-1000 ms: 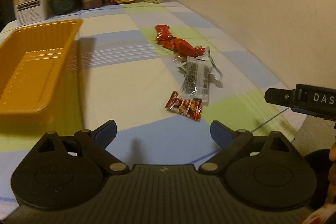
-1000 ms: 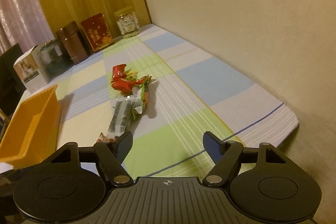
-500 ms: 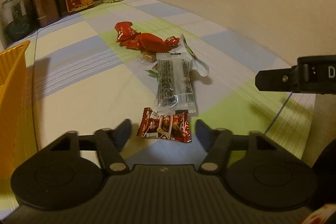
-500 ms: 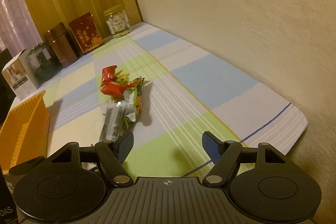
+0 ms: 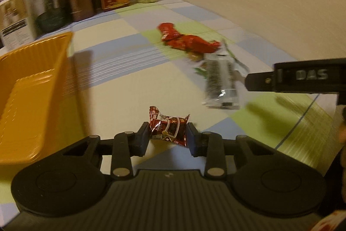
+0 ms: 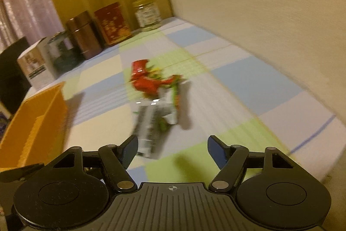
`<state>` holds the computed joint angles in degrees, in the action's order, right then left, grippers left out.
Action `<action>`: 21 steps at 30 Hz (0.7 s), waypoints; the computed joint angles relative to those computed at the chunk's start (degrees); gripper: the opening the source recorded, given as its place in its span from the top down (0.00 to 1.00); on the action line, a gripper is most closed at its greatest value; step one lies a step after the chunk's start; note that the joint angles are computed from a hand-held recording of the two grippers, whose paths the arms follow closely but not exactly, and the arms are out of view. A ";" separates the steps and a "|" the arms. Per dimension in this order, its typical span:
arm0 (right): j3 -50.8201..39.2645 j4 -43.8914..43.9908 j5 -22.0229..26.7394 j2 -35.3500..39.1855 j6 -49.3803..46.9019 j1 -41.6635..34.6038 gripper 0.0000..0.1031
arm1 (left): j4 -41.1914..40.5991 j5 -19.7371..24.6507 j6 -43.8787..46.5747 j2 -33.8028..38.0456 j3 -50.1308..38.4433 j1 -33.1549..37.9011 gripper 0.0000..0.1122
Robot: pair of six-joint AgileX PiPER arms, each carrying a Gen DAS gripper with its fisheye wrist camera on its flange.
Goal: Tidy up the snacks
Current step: 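Close the left tool on the red candy while the right tool grasps the stick packet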
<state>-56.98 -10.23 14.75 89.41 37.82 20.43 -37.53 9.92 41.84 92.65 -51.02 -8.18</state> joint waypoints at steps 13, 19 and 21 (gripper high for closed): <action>-15.47 -14.69 6.33 14.62 9.98 5.39 0.51 | -10.15 1.27 8.97 -2.01 2.97 3.82 0.72; -14.27 -20.52 6.94 14.03 13.77 6.23 0.65 | -12.16 1.27 10.78 -2.54 3.54 4.17 0.71; -12.51 -19.27 5.74 12.24 12.54 5.93 0.75 | -12.18 1.45 10.73 -2.86 3.80 4.27 0.71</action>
